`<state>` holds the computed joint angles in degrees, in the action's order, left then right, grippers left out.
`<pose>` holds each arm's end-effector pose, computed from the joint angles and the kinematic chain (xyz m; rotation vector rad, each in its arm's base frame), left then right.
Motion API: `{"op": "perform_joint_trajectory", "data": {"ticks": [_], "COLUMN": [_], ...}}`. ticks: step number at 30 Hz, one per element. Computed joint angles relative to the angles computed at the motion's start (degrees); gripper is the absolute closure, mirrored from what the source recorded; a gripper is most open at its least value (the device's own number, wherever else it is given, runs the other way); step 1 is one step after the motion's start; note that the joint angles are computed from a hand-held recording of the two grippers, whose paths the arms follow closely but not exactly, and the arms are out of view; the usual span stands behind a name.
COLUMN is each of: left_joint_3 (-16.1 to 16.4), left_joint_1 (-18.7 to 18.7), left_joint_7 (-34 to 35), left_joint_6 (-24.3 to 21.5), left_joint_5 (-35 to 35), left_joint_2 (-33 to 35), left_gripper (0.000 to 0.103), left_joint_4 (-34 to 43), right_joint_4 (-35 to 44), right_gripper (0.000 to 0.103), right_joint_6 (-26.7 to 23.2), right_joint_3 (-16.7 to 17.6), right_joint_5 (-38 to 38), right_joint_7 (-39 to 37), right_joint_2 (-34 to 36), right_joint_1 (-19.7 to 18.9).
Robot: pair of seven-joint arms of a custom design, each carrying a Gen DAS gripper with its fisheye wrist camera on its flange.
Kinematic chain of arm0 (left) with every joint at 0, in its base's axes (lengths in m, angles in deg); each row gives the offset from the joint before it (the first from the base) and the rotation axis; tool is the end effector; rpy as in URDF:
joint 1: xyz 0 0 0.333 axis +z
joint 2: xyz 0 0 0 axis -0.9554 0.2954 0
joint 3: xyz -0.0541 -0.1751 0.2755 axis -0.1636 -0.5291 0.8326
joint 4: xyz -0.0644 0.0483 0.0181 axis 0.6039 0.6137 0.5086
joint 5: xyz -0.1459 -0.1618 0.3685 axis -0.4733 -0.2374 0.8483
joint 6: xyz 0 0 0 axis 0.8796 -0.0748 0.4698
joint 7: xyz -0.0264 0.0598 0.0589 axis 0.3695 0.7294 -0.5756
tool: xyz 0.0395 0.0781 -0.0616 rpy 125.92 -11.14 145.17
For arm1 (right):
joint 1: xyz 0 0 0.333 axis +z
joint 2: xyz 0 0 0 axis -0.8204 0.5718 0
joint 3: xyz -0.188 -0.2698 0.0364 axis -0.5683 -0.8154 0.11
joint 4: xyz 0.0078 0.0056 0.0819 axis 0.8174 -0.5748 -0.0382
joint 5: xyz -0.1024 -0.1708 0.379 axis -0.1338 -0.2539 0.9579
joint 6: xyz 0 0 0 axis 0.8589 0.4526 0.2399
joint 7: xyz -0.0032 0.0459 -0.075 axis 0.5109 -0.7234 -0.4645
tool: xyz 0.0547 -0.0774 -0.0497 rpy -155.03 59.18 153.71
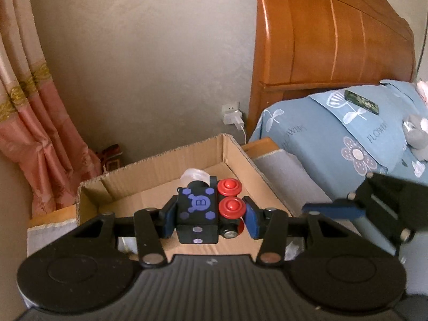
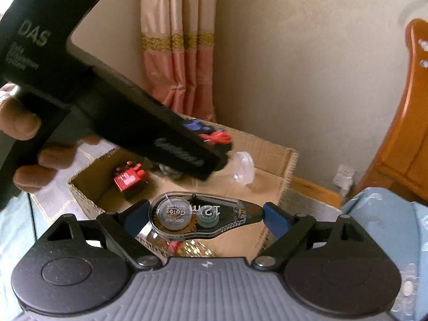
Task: Organize rigid objects
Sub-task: 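Carry the cube toy and tape over the box and release both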
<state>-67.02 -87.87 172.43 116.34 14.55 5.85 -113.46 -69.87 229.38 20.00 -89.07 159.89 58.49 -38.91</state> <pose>0.4619 -0.1165 0.5666 -1.1803 2.3437 -0.9495 0.3927 0.3062 0.5616 -1.8774 1.4405 -0.6828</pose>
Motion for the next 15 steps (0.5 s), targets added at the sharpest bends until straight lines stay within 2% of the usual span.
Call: {"op": "perform_joint_trajectory", "data": {"ticks": [1,3,6,8,9,11,15], "left_joint_3": [0.07,-0.16,-0.36,-0.69,-1.23,-1.77,-1.62], "left_joint_1": [-0.17,-0.24,-0.73,-0.86,-0.79,-1.54,-1.73], "left_joint_7": [0.07,-0.3,0.41,0.92,0.91,1.95,1.24], "left_joint_6": [-0.02,0.08,-0.37,-0.94,0.45,5.19,4.23], "left_joint_5": [-0.19,-0.52,-1.0,-1.11,-1.14,-1.51,1.07], "left_joint_2": [0.5,1.4,2.42,2.83,2.47,1.36,-0.6], "left_gripper": [0.054,0.054,0.053,0.02,0.014,0.012,0.012], "left_joint_4": [0.35,0.77,1.2,1.36,0.63,-1.47,-2.24], "right_joint_4": [-0.4,-1.75,-3.68,-4.58,-4.92,-5.47,-5.56], "right_gripper": [0.0,0.0,0.0,0.0,0.0,0.0,0.0], "right_joint_6": [0.55,1.47,1.43,0.84,0.62,0.2,-0.65], "right_joint_3": [0.06,-1.86,-1.56,-1.27,-1.3,-0.97,-0.07], "right_joint_5": [0.13,2.96,4.1,4.72,5.14,5.49,5.72], "right_joint_7": [0.97,-0.05,0.0,0.13,-0.03,-0.25,-0.33], "right_joint_2": [-0.19,-0.84,-2.73,-3.88,-4.35,-5.36,-6.91], "right_joint_1": [-0.28,1.6,1.4,1.34,1.51,1.58,1.86]}}
